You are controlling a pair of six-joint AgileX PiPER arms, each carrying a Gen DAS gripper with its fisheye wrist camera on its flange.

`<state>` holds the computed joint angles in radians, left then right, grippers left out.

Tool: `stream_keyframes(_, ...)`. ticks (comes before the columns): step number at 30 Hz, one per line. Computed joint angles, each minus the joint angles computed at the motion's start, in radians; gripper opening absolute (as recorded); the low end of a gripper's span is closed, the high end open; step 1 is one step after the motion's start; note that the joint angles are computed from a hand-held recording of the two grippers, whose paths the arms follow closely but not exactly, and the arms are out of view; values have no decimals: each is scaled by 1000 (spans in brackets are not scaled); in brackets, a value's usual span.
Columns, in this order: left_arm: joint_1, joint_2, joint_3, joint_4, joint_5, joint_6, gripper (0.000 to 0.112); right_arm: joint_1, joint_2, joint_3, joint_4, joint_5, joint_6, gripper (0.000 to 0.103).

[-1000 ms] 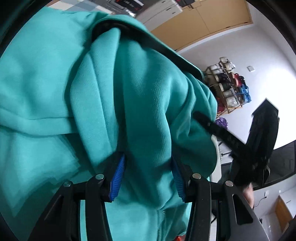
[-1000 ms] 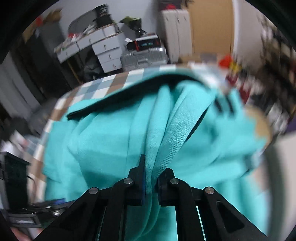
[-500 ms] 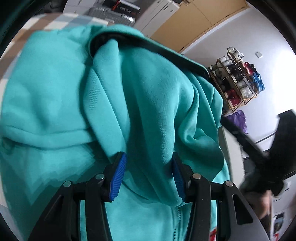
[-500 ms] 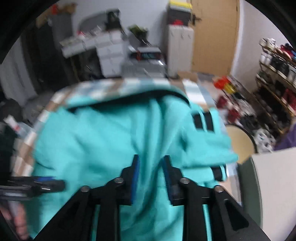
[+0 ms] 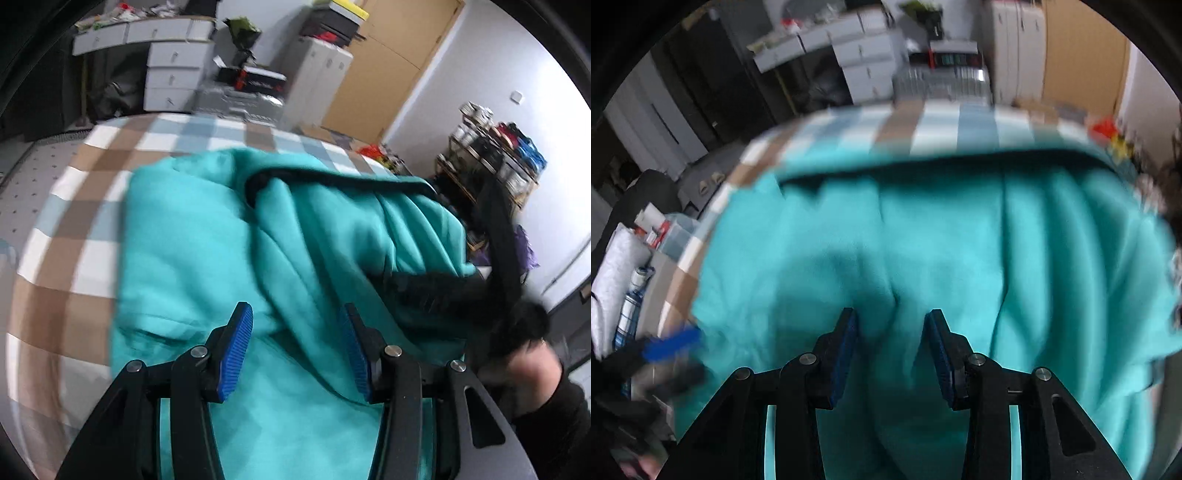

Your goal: Fold large clothes

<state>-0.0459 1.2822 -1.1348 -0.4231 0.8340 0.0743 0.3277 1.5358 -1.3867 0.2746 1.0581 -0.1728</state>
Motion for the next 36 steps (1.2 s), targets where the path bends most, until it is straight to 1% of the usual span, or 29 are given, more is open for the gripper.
stream_keyframes(1, 13, 6, -3, 7, -4, 6, 43, 9, -7, 44, -13, -30, -2, 38)
stream_keyframes(2, -3, 31, -31, 32, -8, -21, 43, 11, -32, 77, -14, -65, -16, 38)
stream_keyframes(3, 4, 39, -32, 33, -10, -14, 43, 20, -37, 77, -34, -61, -10, 38)
stream_keyframes(4, 5, 44, -35, 37, -12, -15, 43, 25, -34, 56, -49, -30, 5, 38)
stream_keyframes(5, -7, 51, -44, 51, -10, -32, 43, 25, -31, 20, -57, 24, 18, 38)
stream_keyframes(7, -25, 61, -56, 74, -10, -54, 43, 2, -60, -2, -18, 66, -23, 35)
stream_keyframes(8, -19, 54, -58, 70, -2, -46, 43, -7, -90, 2, -17, 58, -41, 36)
stream_keyframes(9, -28, 57, -59, 72, -9, -49, 43, -10, -120, 3, -31, 47, -43, 37)
stream_keyframes(11, -51, 37, -54, 87, -9, -73, 43, -61, -204, 39, -4, 33, -88, 37)
stream_keyframes(14, -99, 34, -59, 117, -23, -116, 43, -135, -242, 89, 44, 68, -136, 37)
stream_keyframes(16, -139, 41, -66, 148, -34, -154, 43, -136, -226, 132, 15, 73, -128, 38)
stream_keyframes(18, -178, 57, -77, 178, -47, -189, 43, -116, -197, 224, -10, 27, -110, 38)
stream_keyframes(20, -211, 80, -99, 209, -51, -224, 43, -147, -224, 320, 63, -68, -168, 38)
stream_keyframes(21, -227, 91, -117, 231, -55, -246, 43, -153, -225, 324, 76, -74, -164, 38)
stream_keyframes(23, -233, 81, -115, 214, -93, -258, 43, -197, -236, 305, 132, -29, -182, 38)
stream_keyframes(24, -222, 72, -107, 157, -122, -227, 43, -224, -249, 302, 166, -12, -209, 38)
stream_keyframes(25, -221, 69, -102, 132, -134, -214, 43, -255, -273, 302, 204, 3, -244, 38)
stream_keyframes(26, -214, 79, -106, 73, -138, -165, 47, -287, -305, 306, 236, 12, -276, 38)
stream_keyframes(28, -215, 115, -118, -4, -129, -90, 54, -365, -347, 312, 312, 55, -341, 39)
stream_keyframes(30, -231, 166, -144, -34, -98, -64, 54, -424, -356, 323, 367, 98, -390, 41)
stream_keyframes(31, -241, 196, -163, -26, -76, -72, 54, -422, -359, 331, 366, 101, -387, 41)
stream_keyframes(33, -268, 275, -214, 49, -6, -150, 54, -405, -340, 345, 321, 76, -372, 42)
stream_keyframes(34, -280, 311, -229, 95, 24, -194, 54, -415, -328, 354, 306, 79, -378, 42)
stream_keyframes(35, -279, 318, -224, 111, 22, -213, 54, -394, -300, 369, 282, 58, -359, 42)
stream_keyframes(36, -269, 311, -212, 93, 10, -205, 54, -401, -296, 381, 287, 52, -364, 44)
